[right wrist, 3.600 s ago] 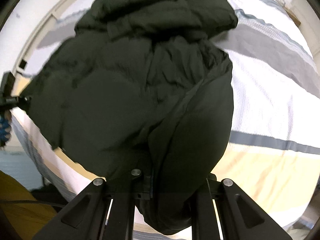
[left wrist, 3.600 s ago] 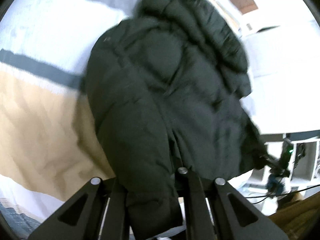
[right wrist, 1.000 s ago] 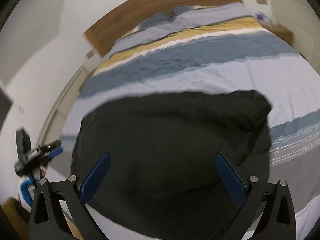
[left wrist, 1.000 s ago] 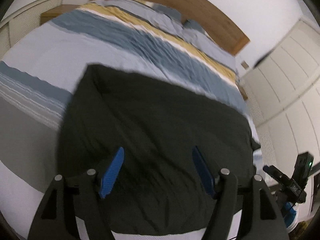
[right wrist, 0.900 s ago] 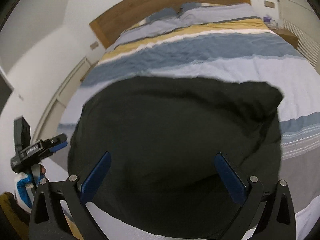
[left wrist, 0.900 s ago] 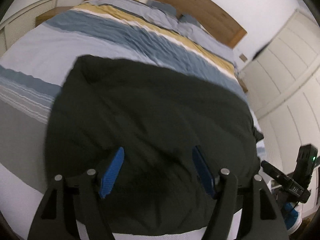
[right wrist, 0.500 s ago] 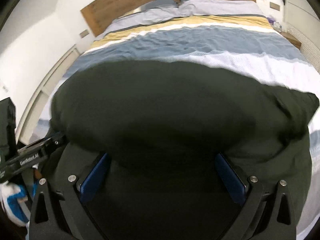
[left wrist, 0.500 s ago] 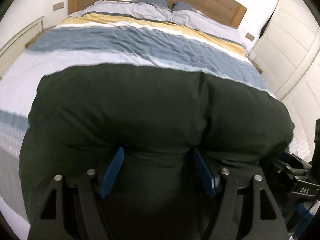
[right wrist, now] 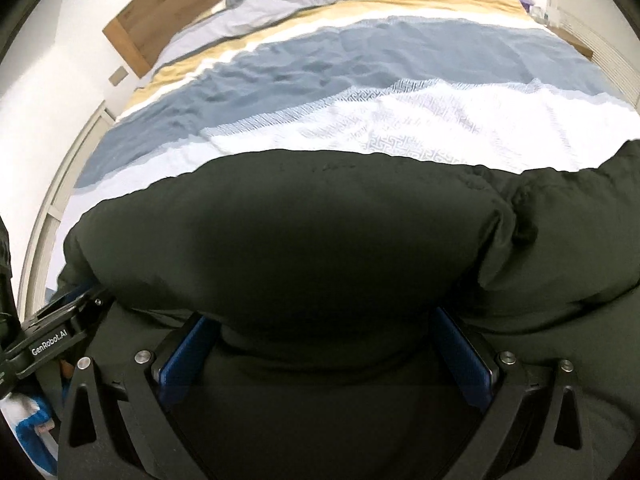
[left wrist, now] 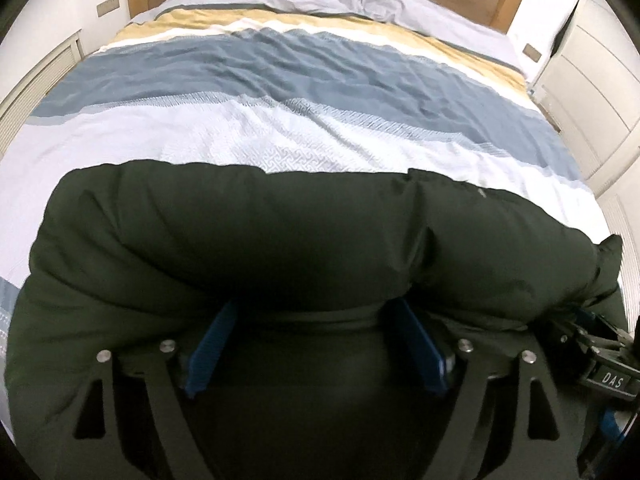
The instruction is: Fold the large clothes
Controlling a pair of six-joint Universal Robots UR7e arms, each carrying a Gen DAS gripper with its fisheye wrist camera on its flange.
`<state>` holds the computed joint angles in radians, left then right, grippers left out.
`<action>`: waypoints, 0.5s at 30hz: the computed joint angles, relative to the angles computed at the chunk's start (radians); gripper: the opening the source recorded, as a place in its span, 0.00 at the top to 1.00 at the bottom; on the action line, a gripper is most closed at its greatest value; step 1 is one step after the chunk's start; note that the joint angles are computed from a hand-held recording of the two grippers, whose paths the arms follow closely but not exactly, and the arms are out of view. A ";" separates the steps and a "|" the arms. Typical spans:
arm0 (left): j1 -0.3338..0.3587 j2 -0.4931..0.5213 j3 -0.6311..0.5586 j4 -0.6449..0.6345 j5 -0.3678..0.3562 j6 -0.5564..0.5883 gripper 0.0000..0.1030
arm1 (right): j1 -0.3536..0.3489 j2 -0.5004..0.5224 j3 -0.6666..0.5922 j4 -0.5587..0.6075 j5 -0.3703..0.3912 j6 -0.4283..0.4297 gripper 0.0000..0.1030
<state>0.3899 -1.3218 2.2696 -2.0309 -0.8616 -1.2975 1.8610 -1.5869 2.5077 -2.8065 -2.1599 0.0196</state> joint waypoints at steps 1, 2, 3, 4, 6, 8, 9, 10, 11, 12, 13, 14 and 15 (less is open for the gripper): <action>0.009 0.011 -0.001 -0.009 0.005 0.005 0.20 | -0.004 0.015 -0.002 -0.013 -0.005 -0.004 0.01; 0.015 0.019 -0.002 -0.015 0.010 0.008 0.19 | -0.008 0.029 -0.002 -0.027 -0.008 -0.007 0.01; 0.019 0.024 0.001 -0.021 0.014 0.011 0.18 | -0.014 0.046 -0.003 -0.045 -0.013 -0.013 0.01; 0.024 0.031 0.003 -0.029 0.019 0.016 0.18 | -0.017 0.054 -0.004 -0.053 -0.013 -0.015 0.01; 0.034 0.035 0.003 -0.034 0.019 0.024 0.16 | -0.026 0.064 -0.004 -0.062 -0.011 -0.017 0.00; 0.039 0.025 0.002 -0.028 0.002 0.035 0.15 | -0.030 0.060 -0.015 -0.026 -0.009 -0.012 0.00; 0.042 0.019 -0.001 -0.021 -0.007 0.044 0.14 | -0.030 0.051 -0.028 0.014 -0.005 -0.012 0.01; 0.052 0.005 -0.010 -0.008 -0.025 0.066 0.14 | -0.030 0.040 -0.040 0.050 0.000 -0.014 0.01; 0.061 -0.007 -0.017 0.006 -0.040 0.077 0.14 | -0.035 0.024 -0.051 0.081 0.004 -0.019 0.01; 0.074 -0.030 -0.029 0.047 -0.055 0.083 0.14 | -0.044 -0.002 -0.063 0.116 0.006 -0.021 0.01; 0.084 -0.045 -0.039 0.084 -0.061 0.076 0.13 | -0.050 -0.022 -0.068 0.137 0.004 -0.018 0.01; 0.098 -0.068 -0.047 0.124 -0.070 0.059 0.13 | -0.056 -0.041 -0.071 0.154 -0.003 -0.011 0.01; 0.109 -0.089 -0.051 0.153 -0.078 0.038 0.13 | -0.063 -0.060 -0.076 0.174 -0.015 0.002 0.01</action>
<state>0.4987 -1.4113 2.2185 -1.8774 -0.9395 -1.2594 1.7982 -1.6471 2.4320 -2.6324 -2.1745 0.0213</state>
